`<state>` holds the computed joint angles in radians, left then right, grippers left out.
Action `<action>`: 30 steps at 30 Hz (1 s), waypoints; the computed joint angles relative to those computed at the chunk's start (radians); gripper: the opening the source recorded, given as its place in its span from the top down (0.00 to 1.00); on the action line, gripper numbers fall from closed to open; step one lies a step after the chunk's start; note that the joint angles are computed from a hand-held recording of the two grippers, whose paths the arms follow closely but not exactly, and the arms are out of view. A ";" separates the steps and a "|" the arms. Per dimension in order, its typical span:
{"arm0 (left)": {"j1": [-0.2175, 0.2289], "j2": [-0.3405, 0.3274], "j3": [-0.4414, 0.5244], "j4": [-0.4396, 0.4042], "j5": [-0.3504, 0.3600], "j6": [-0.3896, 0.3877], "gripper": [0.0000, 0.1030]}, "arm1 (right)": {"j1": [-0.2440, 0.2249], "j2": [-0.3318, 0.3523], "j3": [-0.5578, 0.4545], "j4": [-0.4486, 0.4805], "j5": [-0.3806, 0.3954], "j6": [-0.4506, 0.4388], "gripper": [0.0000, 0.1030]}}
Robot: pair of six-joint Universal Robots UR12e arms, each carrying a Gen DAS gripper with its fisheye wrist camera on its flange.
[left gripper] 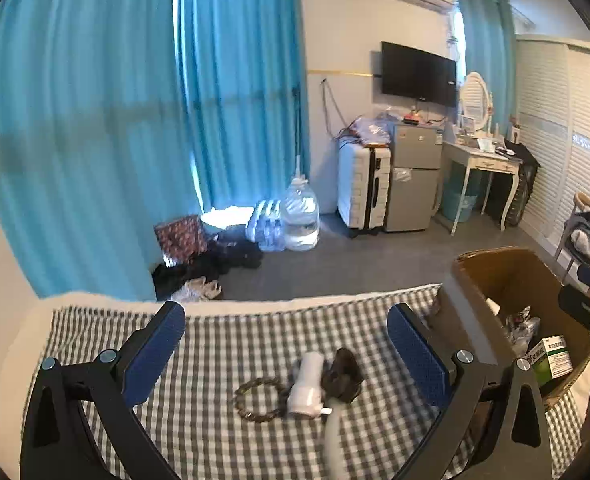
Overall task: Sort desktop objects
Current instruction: 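Move both tools back toward the remaining items on the bed, then grasp the beaded bracelet with left tool while right tool grasps the black cup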
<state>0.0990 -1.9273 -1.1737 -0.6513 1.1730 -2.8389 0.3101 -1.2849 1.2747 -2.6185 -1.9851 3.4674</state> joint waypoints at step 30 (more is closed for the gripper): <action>0.031 -0.113 0.010 -0.187 0.127 0.143 0.00 | 0.029 0.249 -0.253 0.374 0.130 0.015 0.00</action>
